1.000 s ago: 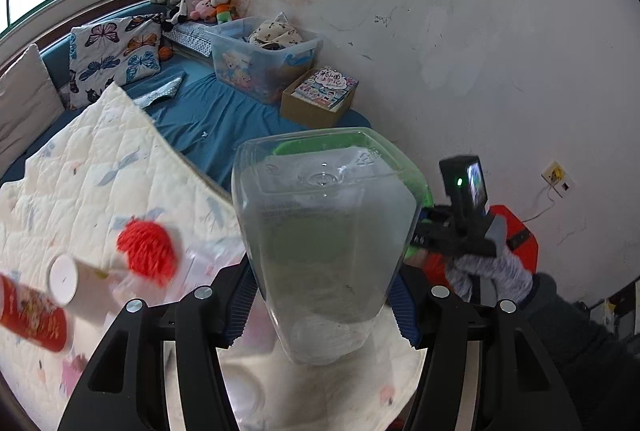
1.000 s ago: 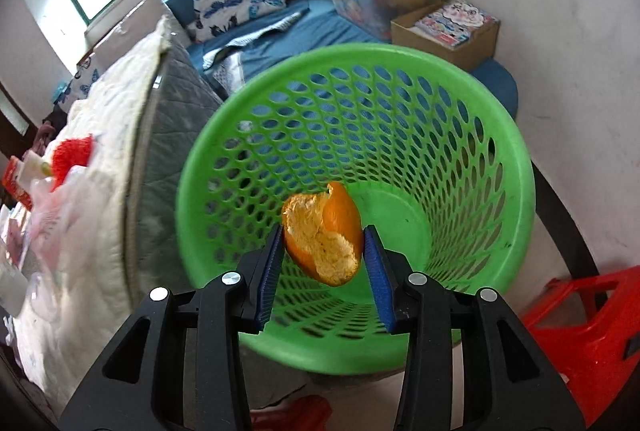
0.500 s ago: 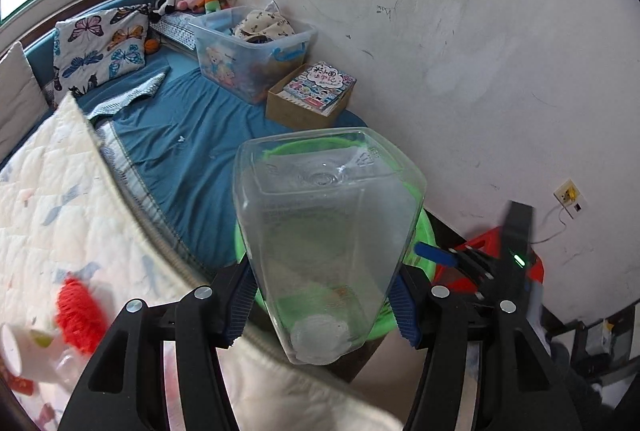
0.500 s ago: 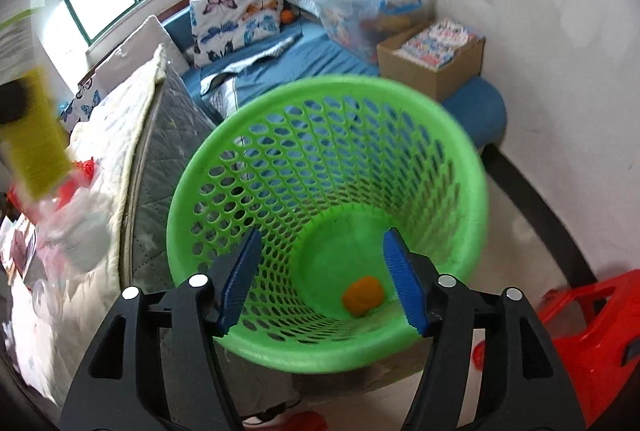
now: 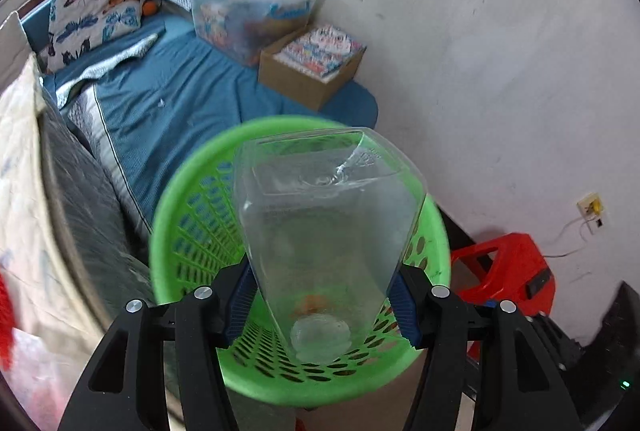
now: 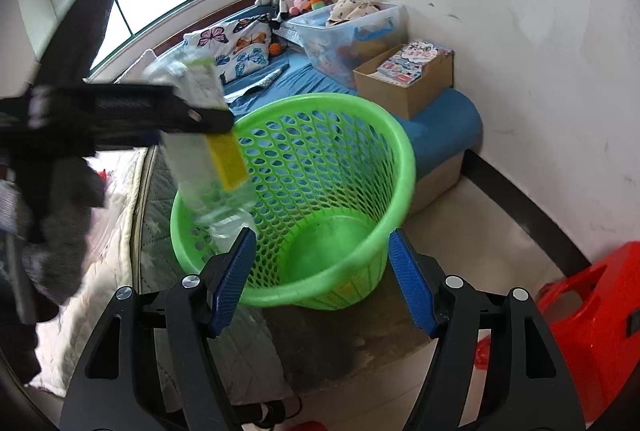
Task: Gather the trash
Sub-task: 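Drop the clear bottle into the green wastebasket with the left tool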
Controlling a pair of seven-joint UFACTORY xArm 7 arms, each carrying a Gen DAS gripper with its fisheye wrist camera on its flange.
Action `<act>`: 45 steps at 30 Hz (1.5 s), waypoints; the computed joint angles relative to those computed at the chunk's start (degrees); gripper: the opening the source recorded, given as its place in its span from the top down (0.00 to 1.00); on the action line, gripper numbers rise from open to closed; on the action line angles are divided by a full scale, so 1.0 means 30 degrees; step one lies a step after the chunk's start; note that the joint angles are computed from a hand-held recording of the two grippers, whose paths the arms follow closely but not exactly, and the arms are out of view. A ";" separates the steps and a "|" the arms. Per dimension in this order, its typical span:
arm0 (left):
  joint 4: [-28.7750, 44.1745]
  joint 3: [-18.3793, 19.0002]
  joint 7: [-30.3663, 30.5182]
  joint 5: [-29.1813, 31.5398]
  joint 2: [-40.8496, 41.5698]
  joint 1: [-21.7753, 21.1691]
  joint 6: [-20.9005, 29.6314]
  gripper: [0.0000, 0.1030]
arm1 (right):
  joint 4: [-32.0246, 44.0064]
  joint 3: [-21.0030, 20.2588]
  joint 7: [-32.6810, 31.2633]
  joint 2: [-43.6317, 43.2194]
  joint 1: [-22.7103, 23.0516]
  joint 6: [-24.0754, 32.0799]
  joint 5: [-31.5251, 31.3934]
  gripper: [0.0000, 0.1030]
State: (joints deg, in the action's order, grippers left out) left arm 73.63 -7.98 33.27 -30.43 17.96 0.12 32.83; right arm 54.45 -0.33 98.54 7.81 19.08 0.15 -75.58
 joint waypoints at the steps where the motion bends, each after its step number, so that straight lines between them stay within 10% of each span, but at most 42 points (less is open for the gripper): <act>1: 0.0031 0.0013 -0.0241 0.0042 0.0239 -0.0096 -0.0031 0.45 | -0.0105 -0.0105 0.0508 -0.0105 0.0068 -0.0022 -0.0472 0.33; 18: -0.0745 -0.0316 -0.0675 0.0364 0.0254 0.0070 0.0869 0.38 | -0.0904 0.1629 0.5852 -0.0978 -0.1829 -0.0100 -0.5130 0.33; 35: -0.8196 0.3791 0.6742 -0.4500 -0.9377 -0.0120 -0.1304 0.38 | -0.1021 0.3329 0.0446 -0.2526 -0.0441 0.0737 -0.0388 0.32; 45: -1.0817 0.7036 0.7710 -0.3457 -1.2142 0.0666 -0.1811 0.38 | 0.1015 0.3182 -0.4896 -0.0766 0.1708 0.0485 0.4241 0.32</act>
State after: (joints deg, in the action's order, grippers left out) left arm 41.18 13.13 56.40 -40.80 -18.47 2.12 27.40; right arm 57.50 9.21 83.85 5.51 24.20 1.60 -62.86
